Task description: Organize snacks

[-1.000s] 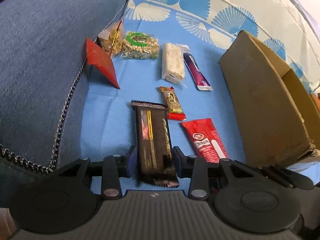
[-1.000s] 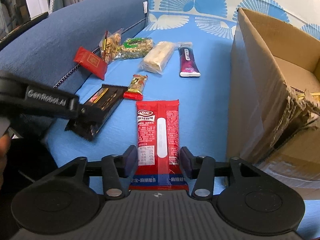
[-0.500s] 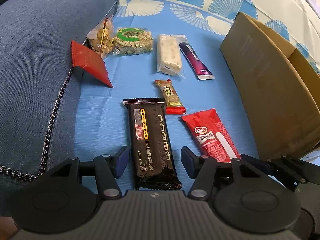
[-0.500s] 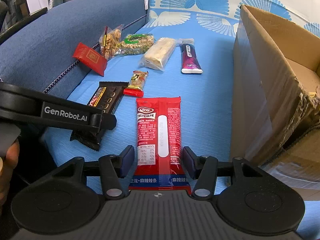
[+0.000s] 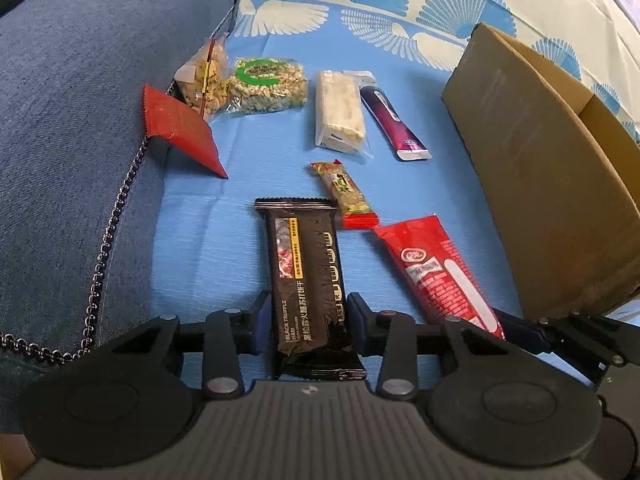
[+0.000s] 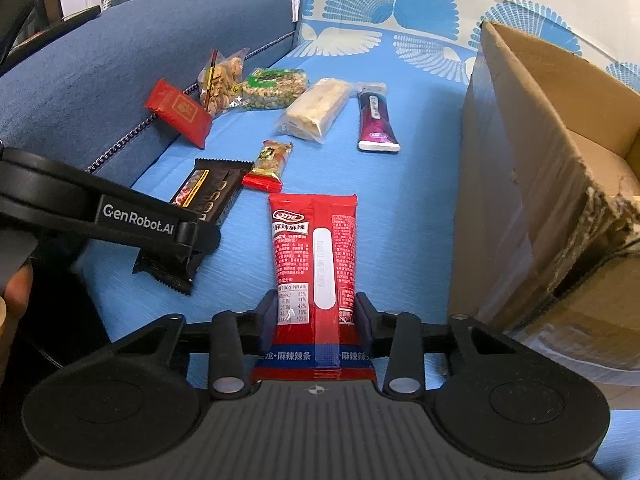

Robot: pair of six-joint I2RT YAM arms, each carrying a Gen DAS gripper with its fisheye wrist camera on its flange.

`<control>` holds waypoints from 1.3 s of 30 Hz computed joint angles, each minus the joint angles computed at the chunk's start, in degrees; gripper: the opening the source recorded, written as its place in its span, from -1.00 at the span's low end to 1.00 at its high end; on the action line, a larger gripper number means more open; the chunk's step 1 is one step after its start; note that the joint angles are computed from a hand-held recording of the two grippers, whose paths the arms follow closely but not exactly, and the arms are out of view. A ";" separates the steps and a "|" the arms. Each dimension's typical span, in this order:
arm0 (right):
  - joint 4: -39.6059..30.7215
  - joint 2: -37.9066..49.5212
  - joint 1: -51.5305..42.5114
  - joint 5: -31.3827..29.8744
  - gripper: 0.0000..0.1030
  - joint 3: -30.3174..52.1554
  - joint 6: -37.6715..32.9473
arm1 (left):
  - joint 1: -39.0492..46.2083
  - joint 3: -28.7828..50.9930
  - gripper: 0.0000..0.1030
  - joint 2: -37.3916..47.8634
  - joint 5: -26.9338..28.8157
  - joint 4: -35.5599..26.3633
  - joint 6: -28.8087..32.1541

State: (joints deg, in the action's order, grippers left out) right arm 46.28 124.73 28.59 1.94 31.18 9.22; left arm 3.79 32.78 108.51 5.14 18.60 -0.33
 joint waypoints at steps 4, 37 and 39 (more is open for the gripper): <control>2.65 -1.03 0.06 0.86 -0.28 -1.56 0.80 | 0.94 -0.52 -0.17 -0.66 1.35 0.42 -0.74; -0.39 -0.69 0.67 0.73 -0.22 0.10 0.41 | 0.96 0.01 -0.17 -0.39 1.89 -0.58 -0.70; 0.89 -1.10 0.49 0.80 -0.24 -0.61 0.15 | 0.91 -0.34 -0.19 -0.68 1.78 -0.23 -0.74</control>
